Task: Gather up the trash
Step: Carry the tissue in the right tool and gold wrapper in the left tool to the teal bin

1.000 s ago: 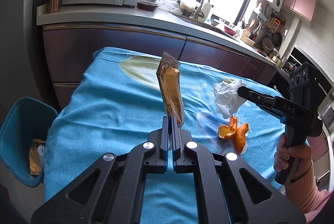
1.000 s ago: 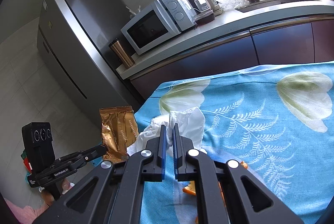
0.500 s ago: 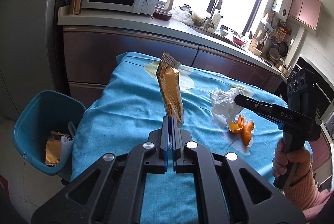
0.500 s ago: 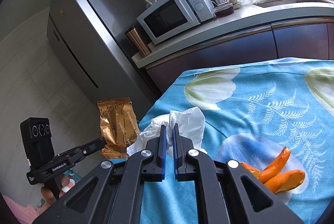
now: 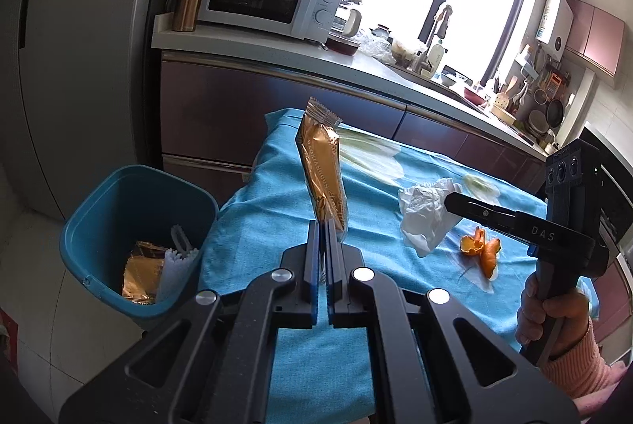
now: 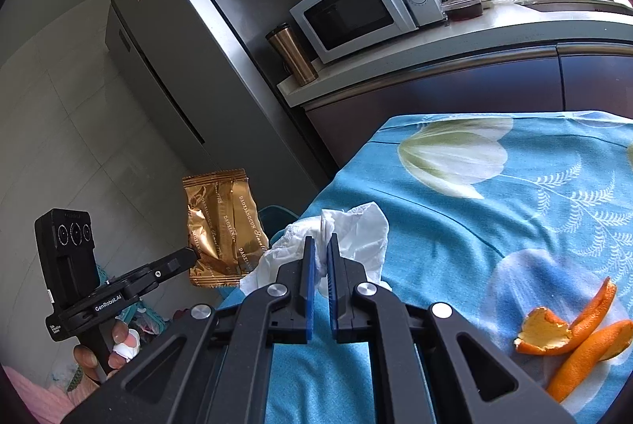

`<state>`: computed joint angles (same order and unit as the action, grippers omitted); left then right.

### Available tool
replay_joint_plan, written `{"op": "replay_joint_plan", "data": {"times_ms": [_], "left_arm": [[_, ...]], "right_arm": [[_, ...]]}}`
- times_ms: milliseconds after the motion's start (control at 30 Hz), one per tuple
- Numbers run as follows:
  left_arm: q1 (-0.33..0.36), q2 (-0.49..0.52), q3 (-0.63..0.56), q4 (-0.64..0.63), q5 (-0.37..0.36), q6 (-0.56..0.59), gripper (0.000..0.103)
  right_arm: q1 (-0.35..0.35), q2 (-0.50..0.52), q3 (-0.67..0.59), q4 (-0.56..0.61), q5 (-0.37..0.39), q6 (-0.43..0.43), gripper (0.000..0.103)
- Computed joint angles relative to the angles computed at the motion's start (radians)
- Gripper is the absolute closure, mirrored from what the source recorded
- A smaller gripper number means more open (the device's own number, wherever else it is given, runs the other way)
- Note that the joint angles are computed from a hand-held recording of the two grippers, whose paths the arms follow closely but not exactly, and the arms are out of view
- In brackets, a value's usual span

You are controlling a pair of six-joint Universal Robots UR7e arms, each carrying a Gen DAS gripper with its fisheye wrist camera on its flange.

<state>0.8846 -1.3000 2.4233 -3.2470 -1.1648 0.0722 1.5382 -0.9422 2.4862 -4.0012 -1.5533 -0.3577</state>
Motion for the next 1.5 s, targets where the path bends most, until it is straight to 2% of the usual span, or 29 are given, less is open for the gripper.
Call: {"op": "replay_joint_plan", "data": {"times_ms": [700, 1500], "left_arm": [[0.081, -0.092, -0.007, -0.001, 0.071, 0.018, 0.100], [0.191, -0.051, -0.063, -0.020, 0.111, 0.027, 0.100]], "right_arm": [[0.105, 0.072, -0.130, 0.149, -0.050, -0.022, 0.098], [0.185, 0.153, -0.297, 0.307, -0.099, -0.041, 0.098]]}}
